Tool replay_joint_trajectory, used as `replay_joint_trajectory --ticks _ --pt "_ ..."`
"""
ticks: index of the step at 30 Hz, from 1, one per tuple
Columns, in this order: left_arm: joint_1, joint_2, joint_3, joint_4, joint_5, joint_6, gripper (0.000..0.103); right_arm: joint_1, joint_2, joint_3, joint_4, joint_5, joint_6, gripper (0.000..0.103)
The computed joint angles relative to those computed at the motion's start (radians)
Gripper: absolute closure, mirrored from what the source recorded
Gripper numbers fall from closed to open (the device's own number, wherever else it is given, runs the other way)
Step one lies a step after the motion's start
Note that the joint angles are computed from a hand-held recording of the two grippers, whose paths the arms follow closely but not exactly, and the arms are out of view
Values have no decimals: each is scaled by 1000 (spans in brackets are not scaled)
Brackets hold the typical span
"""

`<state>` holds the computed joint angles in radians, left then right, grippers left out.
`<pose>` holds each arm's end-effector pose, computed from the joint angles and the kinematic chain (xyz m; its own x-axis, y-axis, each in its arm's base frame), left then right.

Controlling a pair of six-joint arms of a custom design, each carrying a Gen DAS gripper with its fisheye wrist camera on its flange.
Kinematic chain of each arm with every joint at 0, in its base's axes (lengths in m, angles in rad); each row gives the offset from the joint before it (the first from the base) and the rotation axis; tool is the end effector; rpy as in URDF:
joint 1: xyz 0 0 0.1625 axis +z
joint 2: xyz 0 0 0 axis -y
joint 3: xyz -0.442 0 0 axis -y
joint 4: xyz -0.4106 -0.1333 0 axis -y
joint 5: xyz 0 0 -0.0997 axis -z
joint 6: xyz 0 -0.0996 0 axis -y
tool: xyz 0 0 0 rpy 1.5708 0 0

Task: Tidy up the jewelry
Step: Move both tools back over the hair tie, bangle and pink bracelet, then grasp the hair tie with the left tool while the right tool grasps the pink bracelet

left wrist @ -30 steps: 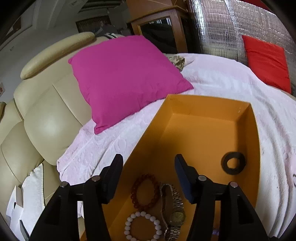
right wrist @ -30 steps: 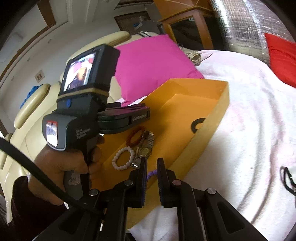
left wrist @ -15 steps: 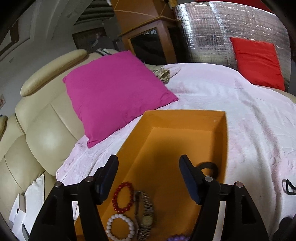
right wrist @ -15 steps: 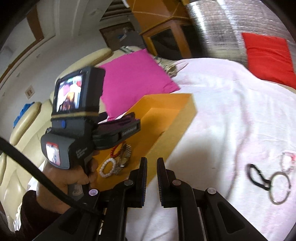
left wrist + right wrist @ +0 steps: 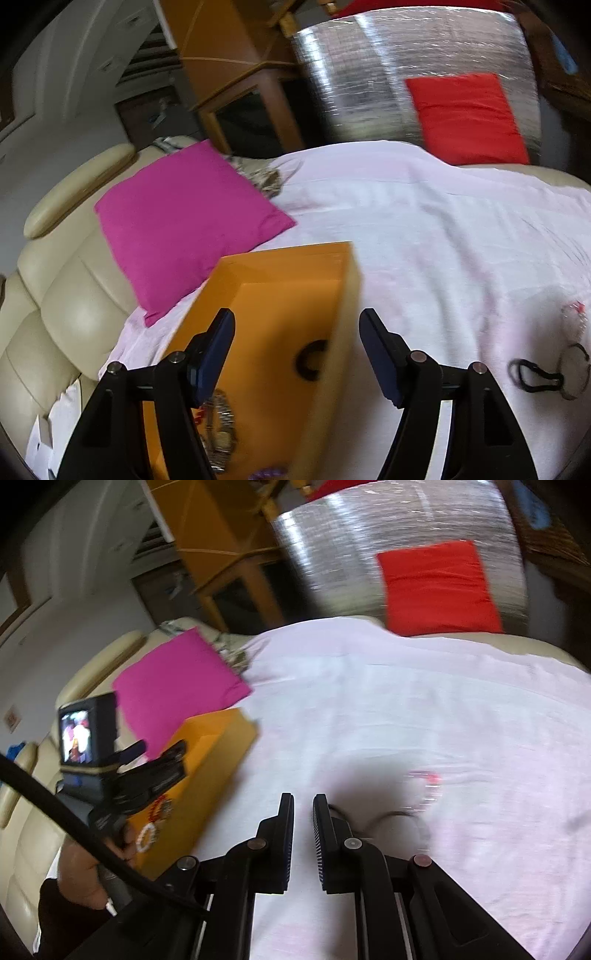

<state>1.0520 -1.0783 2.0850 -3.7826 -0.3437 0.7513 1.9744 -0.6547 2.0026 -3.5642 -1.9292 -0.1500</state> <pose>-0.0485 -0.5429 0.2861 -0.4114 -0.2239 -0.8835 0.6269 0.6341 -0.4527 0.3171 -0.4921 0.0167 -0.8866 -0.2815 0.3670 -0.4513 0.7004 -0.5530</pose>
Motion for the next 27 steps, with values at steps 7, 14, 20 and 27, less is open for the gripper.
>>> replay_joint_trajectory --ticks 7,14,20,27 --pt "-28 57 11 56 -12 -11 31 -82 -69 34 50 -35 81 90" --pt "-44 69 49 210 -45 -89 31 -124 -80 23 132 -66 162 90" --pt "-22 -43 94 563 -234 -312 31 -149 -80 8 174 -52 197 90" --pt "22 -137 84 788 -517 -452 39 -160 -77 -11 205 -47 212 90"
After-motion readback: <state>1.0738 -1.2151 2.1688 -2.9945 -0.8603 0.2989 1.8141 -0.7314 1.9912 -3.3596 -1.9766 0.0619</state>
